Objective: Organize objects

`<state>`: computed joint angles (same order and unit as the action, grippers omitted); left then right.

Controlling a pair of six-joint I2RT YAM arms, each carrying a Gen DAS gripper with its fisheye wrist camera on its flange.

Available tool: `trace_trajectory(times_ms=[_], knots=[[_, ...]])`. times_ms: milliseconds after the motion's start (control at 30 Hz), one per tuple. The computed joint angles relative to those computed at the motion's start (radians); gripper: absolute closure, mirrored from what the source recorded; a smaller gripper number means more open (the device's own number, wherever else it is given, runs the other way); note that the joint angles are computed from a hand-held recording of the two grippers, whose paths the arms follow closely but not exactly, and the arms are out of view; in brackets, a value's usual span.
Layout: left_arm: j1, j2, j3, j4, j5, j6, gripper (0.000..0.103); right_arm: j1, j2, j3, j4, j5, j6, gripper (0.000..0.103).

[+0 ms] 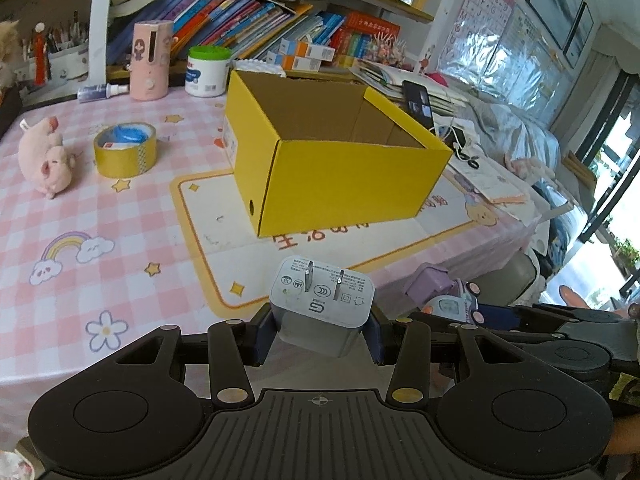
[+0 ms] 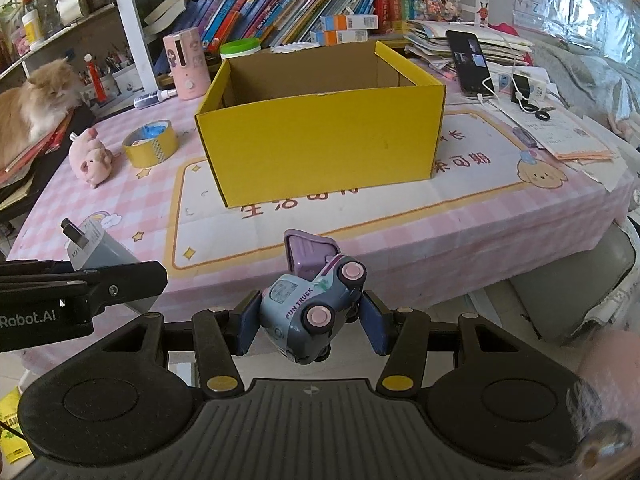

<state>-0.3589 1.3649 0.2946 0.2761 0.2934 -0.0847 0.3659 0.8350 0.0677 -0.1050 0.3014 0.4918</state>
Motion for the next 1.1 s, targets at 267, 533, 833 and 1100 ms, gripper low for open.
trace_trajectory(times_ms=[267,533,833,1100], knots=[[-0.069,0.075,0.053,0.066,-0.046,-0.035,0.059,-0.164,0.093,0.015,0.11,-0.114,-0.135,0.053],[-0.138,0.154,0.117,0.155,-0.109,-0.094,0.059,-0.404,0.241,0.066,0.238,-0.281,-0.333,0.053],[-0.204,0.239,0.251,0.21,-0.211,-0.114,0.059,-0.597,0.374,0.149,0.418,-0.416,-0.508,0.053],[-0.213,0.371,0.445,0.175,-0.309,-0.159,0.059,-0.707,0.553,0.34,0.511,-0.57,-0.584,0.053]])
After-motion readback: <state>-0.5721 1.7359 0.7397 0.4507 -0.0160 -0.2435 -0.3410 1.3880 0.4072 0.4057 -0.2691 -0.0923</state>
